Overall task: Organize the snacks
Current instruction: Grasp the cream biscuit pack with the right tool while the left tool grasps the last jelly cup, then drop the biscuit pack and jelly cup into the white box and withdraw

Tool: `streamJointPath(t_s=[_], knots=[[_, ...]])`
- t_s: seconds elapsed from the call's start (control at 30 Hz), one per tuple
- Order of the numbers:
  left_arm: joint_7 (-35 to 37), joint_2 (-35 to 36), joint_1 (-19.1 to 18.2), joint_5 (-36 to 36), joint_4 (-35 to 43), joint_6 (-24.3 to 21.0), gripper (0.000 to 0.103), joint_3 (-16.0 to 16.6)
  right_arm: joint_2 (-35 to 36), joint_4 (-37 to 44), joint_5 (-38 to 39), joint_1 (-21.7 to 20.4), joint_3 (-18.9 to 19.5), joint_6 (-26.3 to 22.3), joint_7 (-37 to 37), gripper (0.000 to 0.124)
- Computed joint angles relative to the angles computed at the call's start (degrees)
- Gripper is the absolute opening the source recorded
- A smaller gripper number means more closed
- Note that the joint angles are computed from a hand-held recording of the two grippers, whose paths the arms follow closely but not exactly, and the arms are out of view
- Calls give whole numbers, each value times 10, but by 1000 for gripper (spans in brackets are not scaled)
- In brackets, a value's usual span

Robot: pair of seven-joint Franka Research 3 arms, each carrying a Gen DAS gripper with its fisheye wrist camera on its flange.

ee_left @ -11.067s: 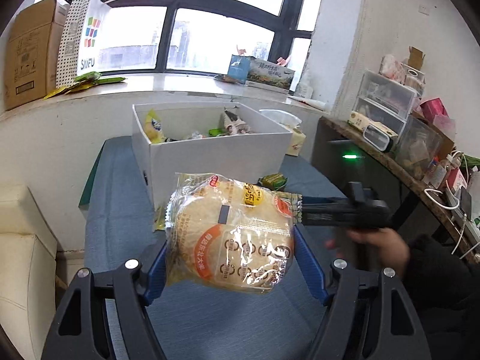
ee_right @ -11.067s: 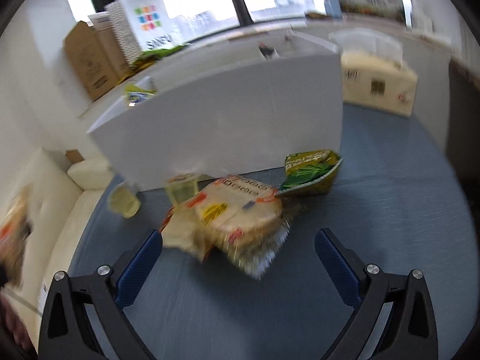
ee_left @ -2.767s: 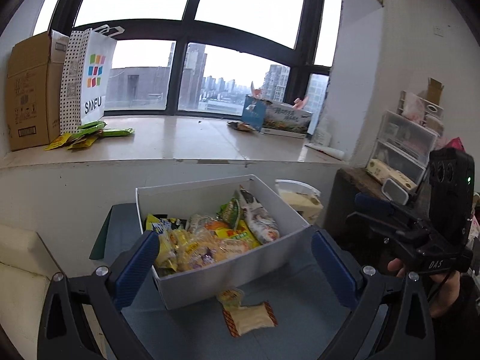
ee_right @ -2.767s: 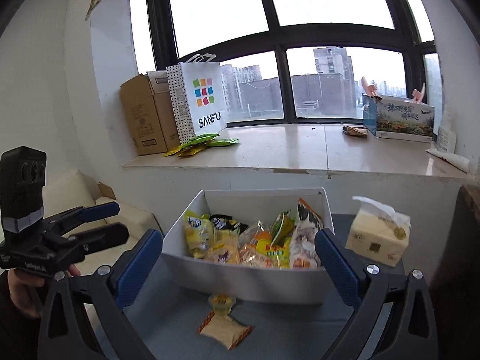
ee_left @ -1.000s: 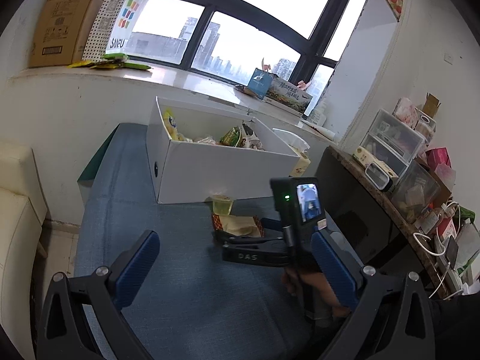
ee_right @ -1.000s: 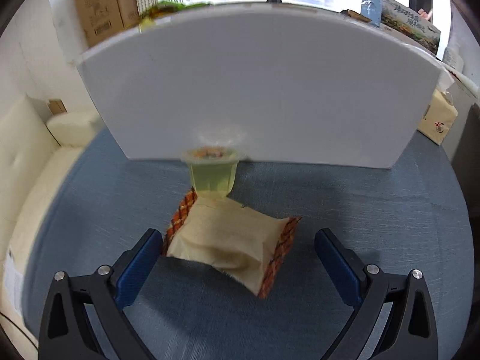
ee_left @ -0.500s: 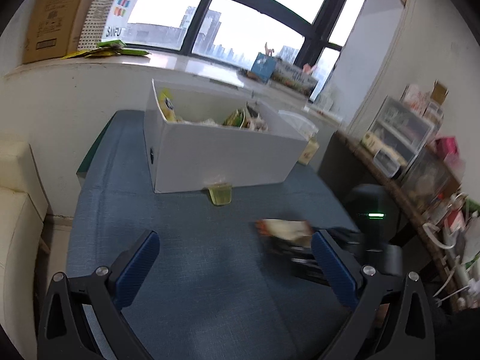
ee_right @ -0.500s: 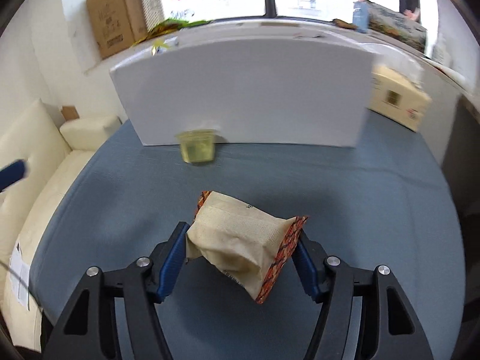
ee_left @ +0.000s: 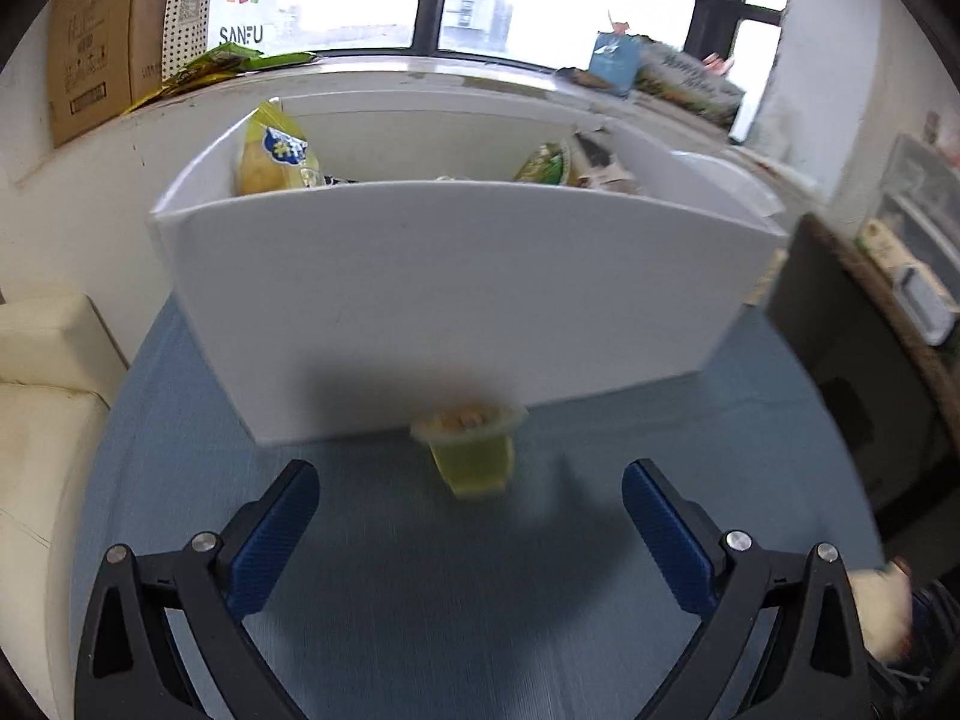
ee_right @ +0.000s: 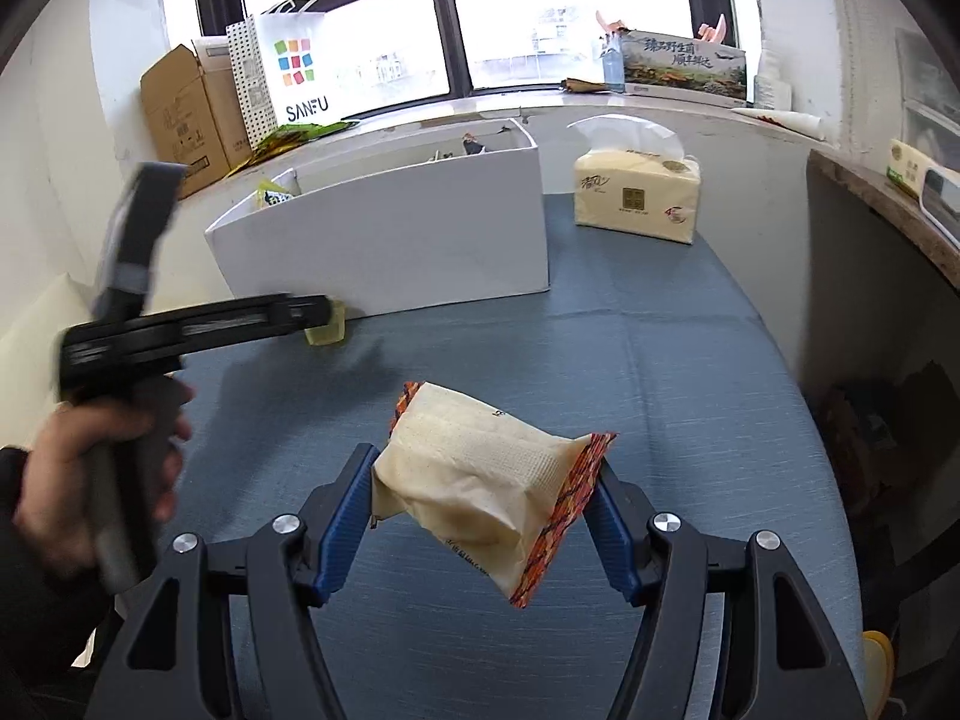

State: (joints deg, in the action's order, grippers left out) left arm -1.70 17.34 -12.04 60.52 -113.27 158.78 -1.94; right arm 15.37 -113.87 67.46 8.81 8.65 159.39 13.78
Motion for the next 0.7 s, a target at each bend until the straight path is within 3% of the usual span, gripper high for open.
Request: streamJointPath(t_s=[0.2, 0.23, 0.27, 0.3, 0.33, 0.4, 0.7], knots=[[13, 39, -9, -36, 43, -54, 101, 5, 4, 2, 12, -5, 0, -10, -4, 70], [13, 42, -10, -41, 46, -63, 97, 5, 5, 3, 11, -5, 0, -13, -2, 70], [15, 45, -11, -44, 48, -67, 90, 4, 7, 4, 9, -5, -1, -14, 1, 70], [19, 47, -12, -46, 51, -72, 57, 4, 8, 4, 9, -5, -1, -14, 2, 70], [33, 49, -7, -52, 49, -60, 37, 1, 9, 5, 9, -6, -2, -16, 3, 70], [28, 45, -14, -43, 44, -64, 37, 6, 10, 5, 8, -6, -1, -16, 5, 70], [-77, -35, -9, 62, -44, -1, 37, 13, 17, 9, 1, -7, 2, -21, 13, 70]])
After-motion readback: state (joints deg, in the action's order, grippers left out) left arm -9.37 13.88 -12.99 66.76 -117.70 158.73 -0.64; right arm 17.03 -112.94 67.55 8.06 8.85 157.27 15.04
